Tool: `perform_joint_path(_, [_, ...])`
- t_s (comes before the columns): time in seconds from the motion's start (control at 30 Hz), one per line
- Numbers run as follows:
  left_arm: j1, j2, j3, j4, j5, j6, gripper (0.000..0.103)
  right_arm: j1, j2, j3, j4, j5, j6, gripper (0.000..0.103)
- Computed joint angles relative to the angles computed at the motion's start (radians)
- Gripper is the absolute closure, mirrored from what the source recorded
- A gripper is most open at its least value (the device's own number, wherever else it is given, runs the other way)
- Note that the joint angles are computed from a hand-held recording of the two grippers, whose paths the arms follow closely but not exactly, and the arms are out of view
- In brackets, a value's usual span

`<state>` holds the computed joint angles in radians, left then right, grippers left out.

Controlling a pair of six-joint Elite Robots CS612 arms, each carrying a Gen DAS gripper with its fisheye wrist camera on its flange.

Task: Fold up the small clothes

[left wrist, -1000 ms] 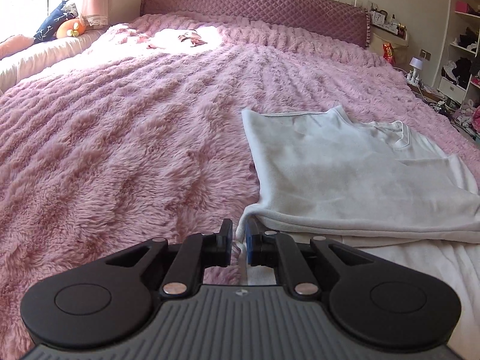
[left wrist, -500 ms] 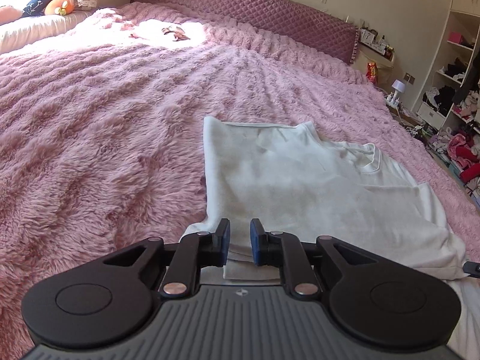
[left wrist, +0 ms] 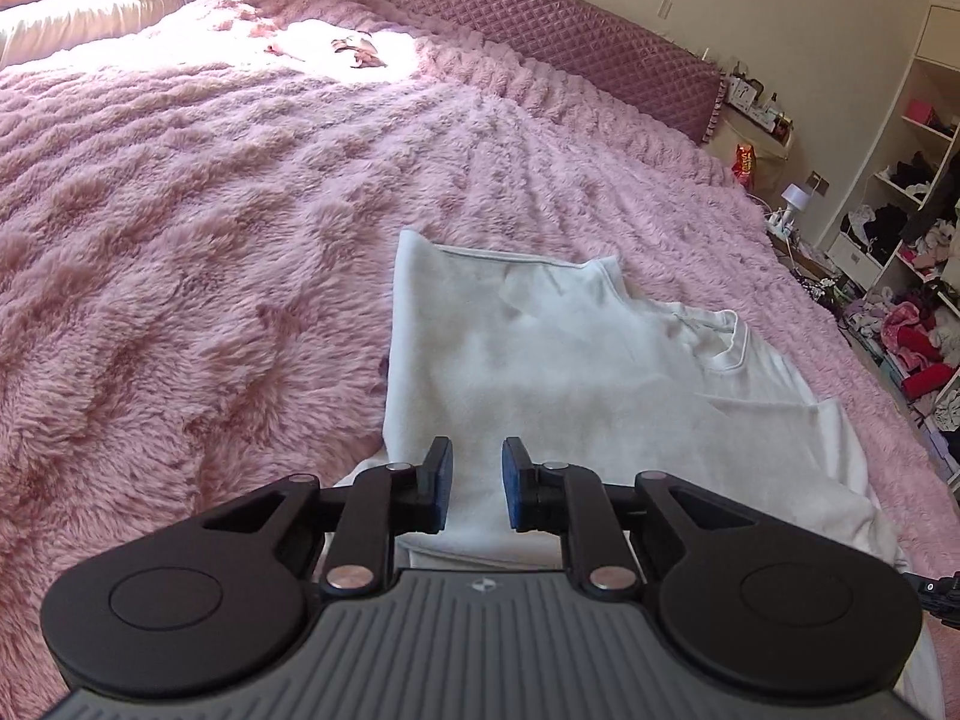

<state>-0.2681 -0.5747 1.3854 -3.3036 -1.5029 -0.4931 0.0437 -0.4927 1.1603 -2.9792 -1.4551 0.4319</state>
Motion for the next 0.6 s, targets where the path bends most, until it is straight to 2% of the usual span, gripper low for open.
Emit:
perform_joint_path(0.07, [0.001, 0.012, -0.023, -0.016, -0.022, 0.004, 0.084, 0.006, 0.003, -0.008, -0.048, -0.03, -0.005, 0.092])
perform_joint_path(0.13, [-0.002, 0.024, -0.047, -0.001, -0.03, 0.005, 0.083, 0.005, 0.02, -0.032, -0.102, -0.01, -0.007, 0.092])
perform_joint_path(0.23, [-0.006, 0.037, -0.072, 0.033, -0.046, -0.005, 0.083, 0.002, 0.057, -0.092, -0.123, 0.048, -0.034, 0.092])
perform_joint_path(0.4, [-0.006, 0.058, -0.108, 0.136, -0.058, -0.005, 0.08, 0.014, 0.105, -0.188, 0.035, -0.016, -0.097, 0.094])
perform_joint_path(0.5, [-0.002, 0.061, -0.109, 0.142, -0.072, 0.006, 0.077, 0.011, 0.115, -0.198, 0.058, -0.008, -0.107, 0.095])
perform_joint_path(0.53, [-0.001, 0.054, -0.104, 0.146, -0.075, -0.001, 0.077, 0.01, 0.109, -0.192, 0.06, -0.008, -0.106, 0.094])
perform_joint_path(0.6, [0.001, 0.028, -0.079, 0.143, -0.093, -0.018, 0.077, 0.008, 0.086, -0.162, 0.037, 0.0, -0.091, 0.081])
